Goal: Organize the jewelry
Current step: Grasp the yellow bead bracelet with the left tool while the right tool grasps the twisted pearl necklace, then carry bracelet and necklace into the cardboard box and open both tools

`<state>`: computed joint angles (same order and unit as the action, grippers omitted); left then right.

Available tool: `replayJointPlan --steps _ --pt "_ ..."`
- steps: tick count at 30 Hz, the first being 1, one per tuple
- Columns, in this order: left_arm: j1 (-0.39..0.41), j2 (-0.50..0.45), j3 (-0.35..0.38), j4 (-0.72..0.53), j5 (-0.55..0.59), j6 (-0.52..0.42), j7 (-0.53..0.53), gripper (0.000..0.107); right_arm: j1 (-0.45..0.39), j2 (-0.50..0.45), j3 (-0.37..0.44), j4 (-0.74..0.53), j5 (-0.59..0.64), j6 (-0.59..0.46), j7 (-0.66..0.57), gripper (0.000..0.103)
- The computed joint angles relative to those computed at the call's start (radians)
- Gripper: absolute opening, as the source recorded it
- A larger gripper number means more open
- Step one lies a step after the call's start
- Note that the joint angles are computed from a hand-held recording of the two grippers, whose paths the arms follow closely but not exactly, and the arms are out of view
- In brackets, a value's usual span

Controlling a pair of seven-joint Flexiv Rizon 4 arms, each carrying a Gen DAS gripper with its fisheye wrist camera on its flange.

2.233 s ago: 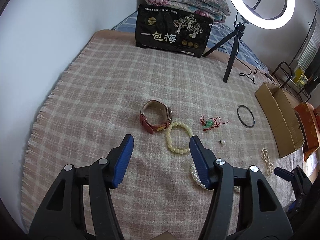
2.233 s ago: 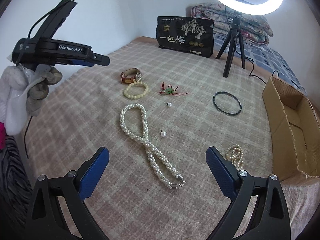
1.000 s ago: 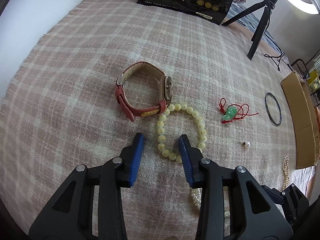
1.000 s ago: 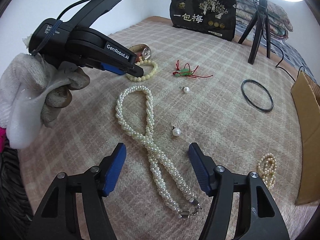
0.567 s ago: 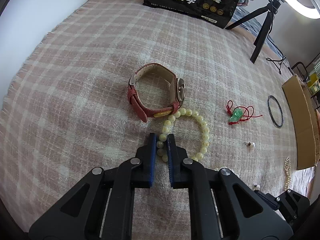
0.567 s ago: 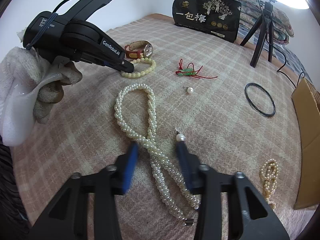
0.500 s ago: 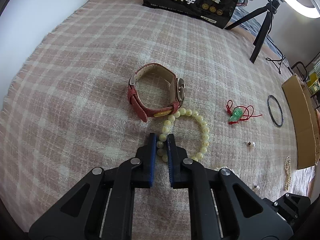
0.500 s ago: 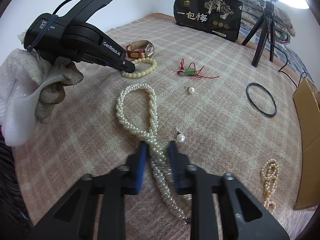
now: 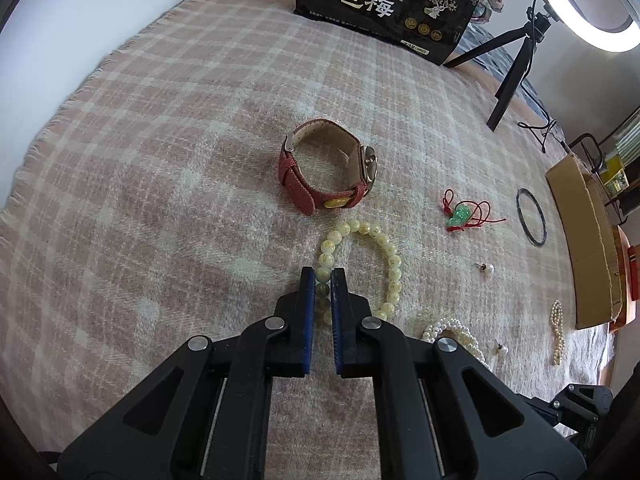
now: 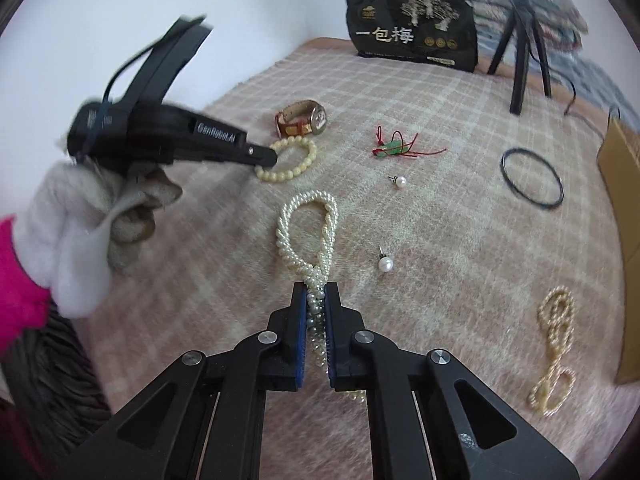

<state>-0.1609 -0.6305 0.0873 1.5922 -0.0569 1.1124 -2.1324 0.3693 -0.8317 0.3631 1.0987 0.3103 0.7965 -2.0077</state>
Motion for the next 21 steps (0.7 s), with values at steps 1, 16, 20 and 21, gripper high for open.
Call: replayJointPlan --steps 1,16,20,21 --pt "-0.001 0.006 0.001 0.008 0.002 0.006 -0.002 0.005 -0.007 0.004 0.006 0.002 0.012 -0.002 0.006 0.007" --pt "-0.027 0.098 0.017 0.086 0.060 0.093 -0.031 0.005 0.007 0.109 -0.013 0.141 -0.061 0.190 0.015 0.007" --pt "-0.026 0.126 0.010 0.113 0.051 0.127 -0.026 0.005 -0.009 0.124 -0.003 0.155 -0.062 0.228 0.021 0.007" --pt "-0.026 0.132 0.008 0.117 0.049 0.134 -0.022 0.005 -0.013 0.129 -0.001 0.160 -0.063 0.237 0.022 0.007"
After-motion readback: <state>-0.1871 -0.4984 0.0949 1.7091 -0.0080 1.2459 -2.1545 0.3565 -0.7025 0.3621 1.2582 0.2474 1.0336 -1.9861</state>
